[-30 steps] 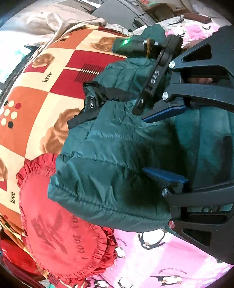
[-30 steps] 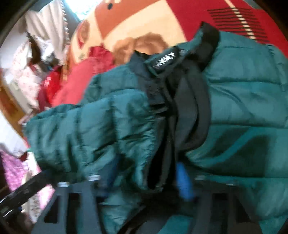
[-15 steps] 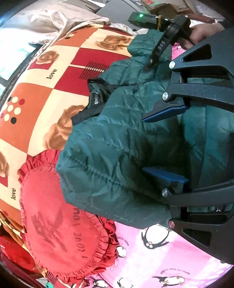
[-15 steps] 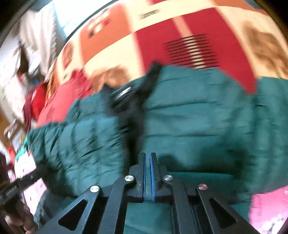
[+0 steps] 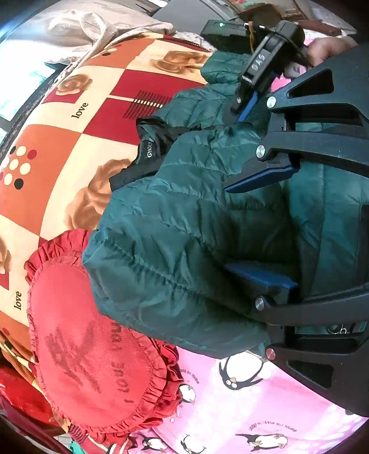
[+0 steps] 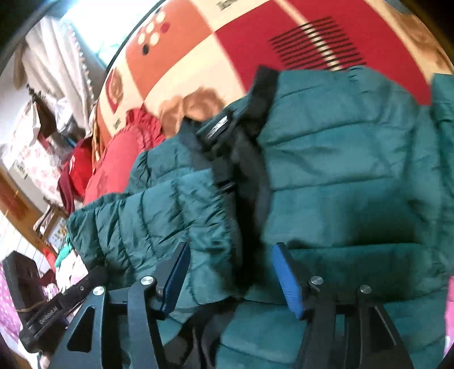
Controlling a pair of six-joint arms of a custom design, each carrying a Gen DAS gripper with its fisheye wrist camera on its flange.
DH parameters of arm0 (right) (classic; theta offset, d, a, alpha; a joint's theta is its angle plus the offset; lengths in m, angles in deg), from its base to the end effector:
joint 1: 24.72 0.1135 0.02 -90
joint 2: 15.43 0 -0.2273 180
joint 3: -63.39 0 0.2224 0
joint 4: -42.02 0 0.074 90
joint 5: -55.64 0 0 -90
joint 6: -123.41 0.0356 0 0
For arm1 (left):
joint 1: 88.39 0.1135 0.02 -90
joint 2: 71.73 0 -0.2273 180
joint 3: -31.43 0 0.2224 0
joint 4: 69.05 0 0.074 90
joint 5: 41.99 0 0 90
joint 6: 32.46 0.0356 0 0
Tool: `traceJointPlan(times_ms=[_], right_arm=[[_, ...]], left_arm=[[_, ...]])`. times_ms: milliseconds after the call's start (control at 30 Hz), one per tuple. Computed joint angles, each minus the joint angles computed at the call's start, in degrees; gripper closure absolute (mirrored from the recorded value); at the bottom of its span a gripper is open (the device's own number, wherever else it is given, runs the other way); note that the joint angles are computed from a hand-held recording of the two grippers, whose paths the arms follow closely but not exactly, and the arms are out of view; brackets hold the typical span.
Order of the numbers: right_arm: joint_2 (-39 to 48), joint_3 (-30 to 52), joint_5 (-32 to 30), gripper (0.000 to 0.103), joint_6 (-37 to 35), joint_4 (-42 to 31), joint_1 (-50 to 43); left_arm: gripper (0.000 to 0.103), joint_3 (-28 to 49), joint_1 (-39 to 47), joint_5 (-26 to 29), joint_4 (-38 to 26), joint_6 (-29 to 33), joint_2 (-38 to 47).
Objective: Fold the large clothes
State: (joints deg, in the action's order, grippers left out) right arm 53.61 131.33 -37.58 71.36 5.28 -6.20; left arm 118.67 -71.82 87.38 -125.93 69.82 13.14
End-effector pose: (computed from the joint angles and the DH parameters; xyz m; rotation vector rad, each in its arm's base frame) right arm 0.2341 0.0805 0.2543 0.3566 2.2702 0.5890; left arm 0.2756 0.0584 0.2664 0.1781 2.3224 -0.6173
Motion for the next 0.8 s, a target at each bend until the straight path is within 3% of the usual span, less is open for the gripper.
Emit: traceJointPlan(times_ms=[100, 167, 233, 367, 500, 700, 800], right_arm=[[4.2, 1.4, -1.6, 0.047, -1.9, 1.2, 1.6], [4.1, 0.4, -0.1, 0.078, -2.9, 3.2, 2.8], [2.2, -1.0, 0.4, 0.085, -3.9, 5.6, 3.4], [-0.4, 1.5, 6.6, 0.087, -7.3, 2.4, 6.1], [-5.8, 1.7, 15.0, 0.087, -3.9, -5.4, 2.5], [-15.9, -5.1, 7.5, 0.087, -3.6, -10.1, -13.7], [-16.8, -5.1, 5.2, 0.087, -3.8, -13.9, -18.6]], left_arm=[[0.052, -0.3, 0.0, -0.5, 0.2, 0.2, 0.0], [0.052, 0.0, -0.3, -1.4, 0.0, 0.3, 0.5], [0.052, 0.3, -0.4, -1.4, -0.2, 0.2, 1.1], [0.052, 1.0, 0.1, 0.9, -1.3, 0.9, 1.7], [0.052, 0.0, 0.2, 3.2, -0.9, 2.0, -0.3], [0.052, 1.6, 0.0, 0.4, -0.5, -0.6, 2.5], [0.052, 2.4, 0.2, -0.8, 0.2, -2.0, 3.8]])
